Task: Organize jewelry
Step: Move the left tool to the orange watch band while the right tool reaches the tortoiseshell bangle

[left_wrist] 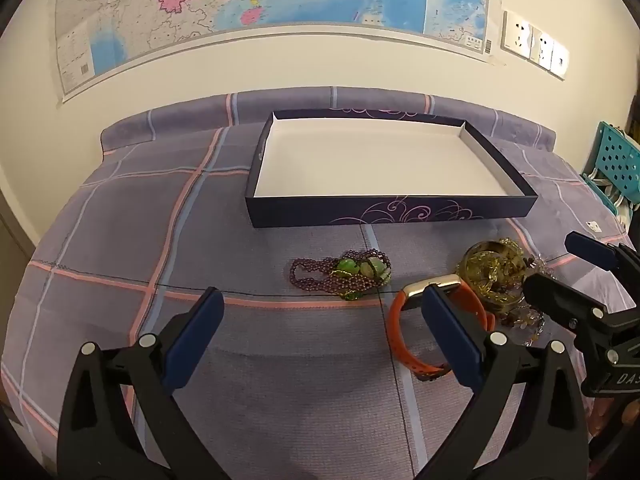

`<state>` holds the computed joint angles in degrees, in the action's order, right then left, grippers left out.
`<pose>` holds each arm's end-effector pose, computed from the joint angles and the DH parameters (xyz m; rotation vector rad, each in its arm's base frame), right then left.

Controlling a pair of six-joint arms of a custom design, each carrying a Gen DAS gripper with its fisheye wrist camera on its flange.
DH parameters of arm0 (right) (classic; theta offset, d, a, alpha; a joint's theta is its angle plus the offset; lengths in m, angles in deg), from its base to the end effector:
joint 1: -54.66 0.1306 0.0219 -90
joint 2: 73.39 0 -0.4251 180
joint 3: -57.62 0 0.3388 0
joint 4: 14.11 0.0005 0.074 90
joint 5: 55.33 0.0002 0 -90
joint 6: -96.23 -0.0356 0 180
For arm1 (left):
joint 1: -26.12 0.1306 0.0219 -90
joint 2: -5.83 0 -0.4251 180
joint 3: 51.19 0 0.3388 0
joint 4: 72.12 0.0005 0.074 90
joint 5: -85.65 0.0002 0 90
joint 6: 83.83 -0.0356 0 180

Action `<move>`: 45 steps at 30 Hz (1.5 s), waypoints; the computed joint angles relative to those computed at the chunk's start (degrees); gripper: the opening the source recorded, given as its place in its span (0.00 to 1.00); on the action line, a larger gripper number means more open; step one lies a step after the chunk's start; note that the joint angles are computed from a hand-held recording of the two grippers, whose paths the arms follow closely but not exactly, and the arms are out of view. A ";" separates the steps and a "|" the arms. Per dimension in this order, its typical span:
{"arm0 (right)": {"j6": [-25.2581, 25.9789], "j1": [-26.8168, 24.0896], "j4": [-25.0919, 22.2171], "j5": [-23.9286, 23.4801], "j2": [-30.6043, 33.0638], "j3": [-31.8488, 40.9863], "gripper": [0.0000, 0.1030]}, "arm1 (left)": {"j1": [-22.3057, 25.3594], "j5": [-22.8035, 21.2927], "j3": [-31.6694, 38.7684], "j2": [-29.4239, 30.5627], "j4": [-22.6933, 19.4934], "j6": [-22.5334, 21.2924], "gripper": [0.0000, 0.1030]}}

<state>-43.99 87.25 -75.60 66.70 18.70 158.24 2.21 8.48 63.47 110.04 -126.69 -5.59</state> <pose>0.3770 0.2180 0.5224 0.5719 2.2423 0.0144 0.4878 -0.2255 0.5283 0.8238 2.1965 -0.3669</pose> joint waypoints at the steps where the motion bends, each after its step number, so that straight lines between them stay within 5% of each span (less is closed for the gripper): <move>1: -0.01 0.05 -0.26 0.26 0.12 0.14 0.94 | 0.15 0.11 -0.06 -0.02 0.01 -0.13 0.95; 45: 0.11 -0.16 2.08 -1.68 -0.76 -1.71 0.94 | -1.04 -1.07 -0.02 0.11 -1.22 -1.52 0.95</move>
<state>-43.88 87.09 -73.51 65.01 17.94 156.54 1.17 7.41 63.45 110.16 -127.91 -7.10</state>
